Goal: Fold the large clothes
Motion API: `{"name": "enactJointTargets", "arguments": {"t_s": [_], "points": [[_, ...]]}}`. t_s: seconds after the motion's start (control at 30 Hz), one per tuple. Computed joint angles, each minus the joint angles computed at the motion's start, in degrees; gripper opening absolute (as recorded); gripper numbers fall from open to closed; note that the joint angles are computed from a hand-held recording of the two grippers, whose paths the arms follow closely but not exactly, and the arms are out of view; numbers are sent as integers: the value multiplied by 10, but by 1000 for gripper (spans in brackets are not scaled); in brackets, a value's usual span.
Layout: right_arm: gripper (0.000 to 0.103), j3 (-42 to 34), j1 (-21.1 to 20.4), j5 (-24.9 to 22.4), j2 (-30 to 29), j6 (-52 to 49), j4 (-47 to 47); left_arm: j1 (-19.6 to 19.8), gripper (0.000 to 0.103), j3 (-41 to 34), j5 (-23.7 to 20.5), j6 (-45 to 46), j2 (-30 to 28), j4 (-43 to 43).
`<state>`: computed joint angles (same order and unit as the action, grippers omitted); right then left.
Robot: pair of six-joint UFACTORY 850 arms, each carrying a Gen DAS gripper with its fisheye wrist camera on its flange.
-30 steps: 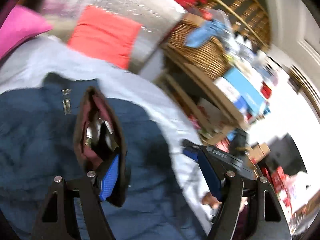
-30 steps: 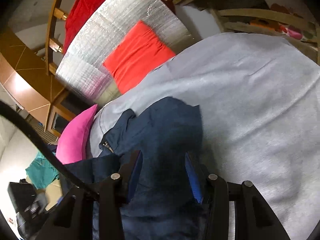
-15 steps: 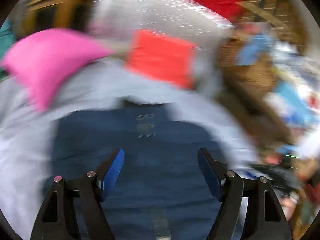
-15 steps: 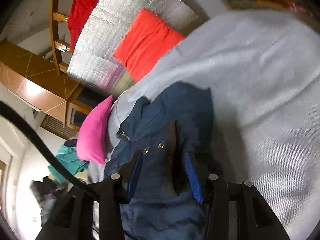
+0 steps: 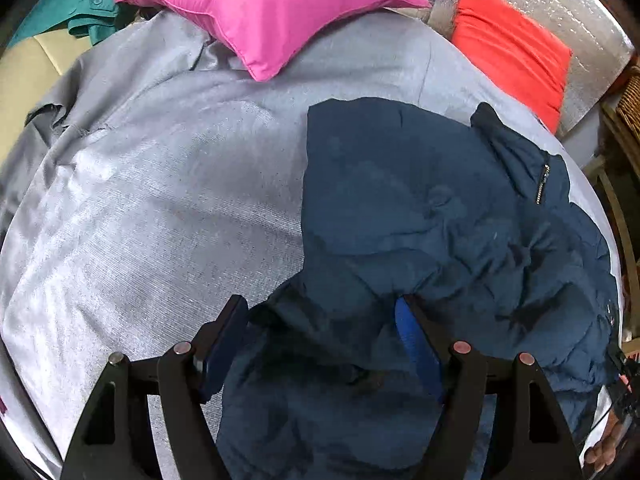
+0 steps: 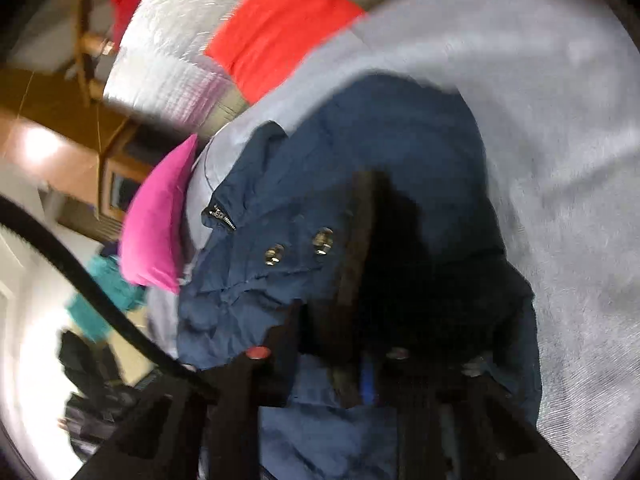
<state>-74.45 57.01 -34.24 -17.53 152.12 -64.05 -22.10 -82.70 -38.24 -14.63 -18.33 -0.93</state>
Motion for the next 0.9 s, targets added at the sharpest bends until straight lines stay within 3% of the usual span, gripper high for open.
{"name": "enactJointTargets", "arguments": {"t_s": [0.1, 0.23, 0.27, 0.4, 0.5, 0.53, 0.6, 0.63, 0.67, 0.73, 0.9], "points": [[17, -63, 27, -149, -25, -75, 5, -6, 76, 1, 10, 14, 6, 4], [11, -86, 34, -240, -40, -91, 25, -7, 76, 8, 22, 36, 9, 5], [9, -86, 27, -241, -44, -110, 51, -9, 76, 6, 18, 33, 6, 12], [9, -24, 1, -129, -19, -48, 75, -2, 76, 4, 8, 43, -1, -7], [13, 0, 6, -121, 7, 8, 36, 2, 76, 8, 9, 34, 6, -2], [20, 12, 8, -119, 19, 32, 19, 3, 76, 8, 11, 30, 7, 2], [46, 26, 17, -139, 35, 56, 6, 4, 76, 14, 18, 28, 14, 8], [67, 29, 19, -154, 39, 58, 10, 3, 76, 17, 25, 21, 18, 20], [75, 33, 21, -166, 43, 63, 10, 3, 76, 19, 29, 16, 20, 29], [75, 38, 16, -166, 49, 61, 16, 2, 76, 21, 31, 4, 21, 45], [75, 24, -11, -110, 23, -35, 110, 0, 77, 7, 0, -5, -3, 61]]}}
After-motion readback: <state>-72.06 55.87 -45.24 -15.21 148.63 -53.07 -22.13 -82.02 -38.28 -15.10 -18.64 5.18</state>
